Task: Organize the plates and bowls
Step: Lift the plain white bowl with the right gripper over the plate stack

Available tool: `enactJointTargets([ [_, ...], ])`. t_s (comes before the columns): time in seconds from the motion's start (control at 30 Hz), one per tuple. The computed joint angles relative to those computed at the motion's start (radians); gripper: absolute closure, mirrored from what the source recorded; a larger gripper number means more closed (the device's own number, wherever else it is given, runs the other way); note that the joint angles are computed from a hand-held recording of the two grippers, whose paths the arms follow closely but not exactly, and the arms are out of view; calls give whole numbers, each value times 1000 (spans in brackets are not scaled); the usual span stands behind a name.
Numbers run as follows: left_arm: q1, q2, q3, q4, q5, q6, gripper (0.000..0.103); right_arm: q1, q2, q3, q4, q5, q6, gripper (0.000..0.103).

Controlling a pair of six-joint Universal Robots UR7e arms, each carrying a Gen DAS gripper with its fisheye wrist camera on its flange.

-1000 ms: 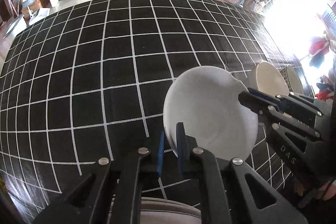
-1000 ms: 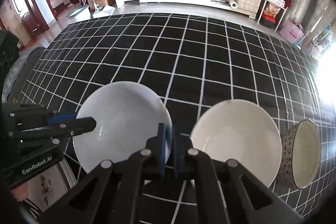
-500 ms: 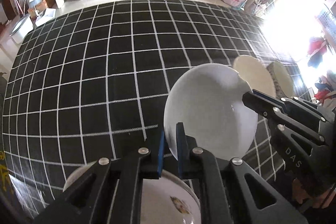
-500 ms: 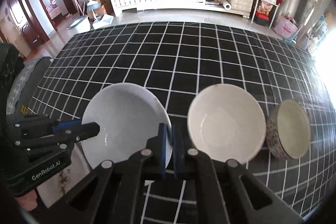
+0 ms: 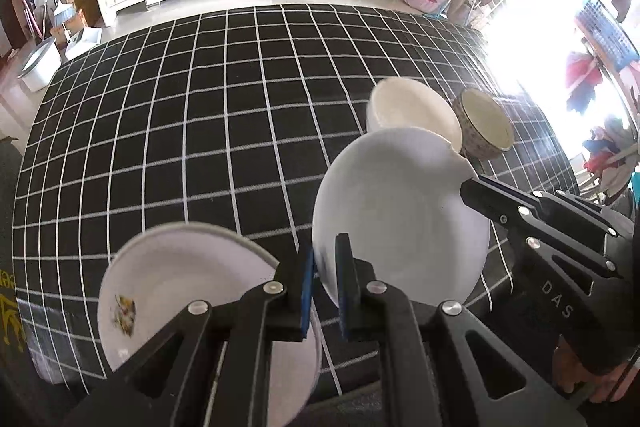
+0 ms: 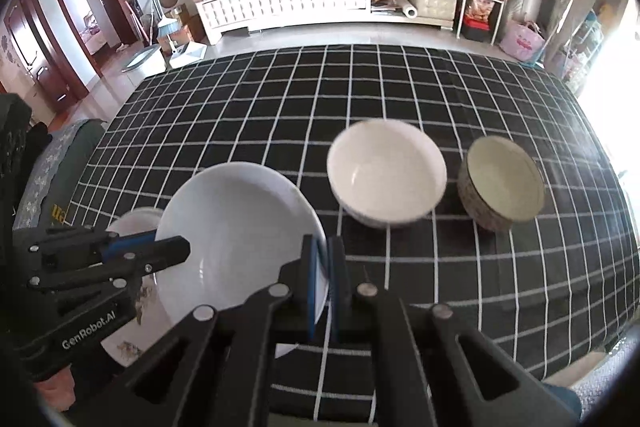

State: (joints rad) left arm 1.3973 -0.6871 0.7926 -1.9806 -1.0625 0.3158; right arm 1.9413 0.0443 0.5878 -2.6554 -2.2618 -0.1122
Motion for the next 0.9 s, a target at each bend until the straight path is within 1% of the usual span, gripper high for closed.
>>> enactJointTargets([
  [0.03,-1,-12,26,-10,2,-3,94,1,-9,22,-10,-1,5,95],
  [0.1,-3,-16,42,-14,4,-14,94,0,-36,83,-36,4,15,95],
  [0.13,-5,-35,78,-28,5,-19,94,-2,-48,109,-42,9,26,95],
  [0.33,-6,-80,183,-60,18,-36,94,-6,-87,207,-68,11,60,95],
  [0.43,-1,-79,197,-57,23,-44,94,-10,-102,247,-70,15,83,95],
  [0.63,7,-78,222,-54,28,-56,94,-21,-114,283,-58,26,129,95],
  [0.77,6,-74,245,-82,41,-35,94,-26,-111,287,-58,16,131,95],
  [0.9,15,-49,212,-61,34,-51,94,-36,-114,289,-42,26,147,95],
])
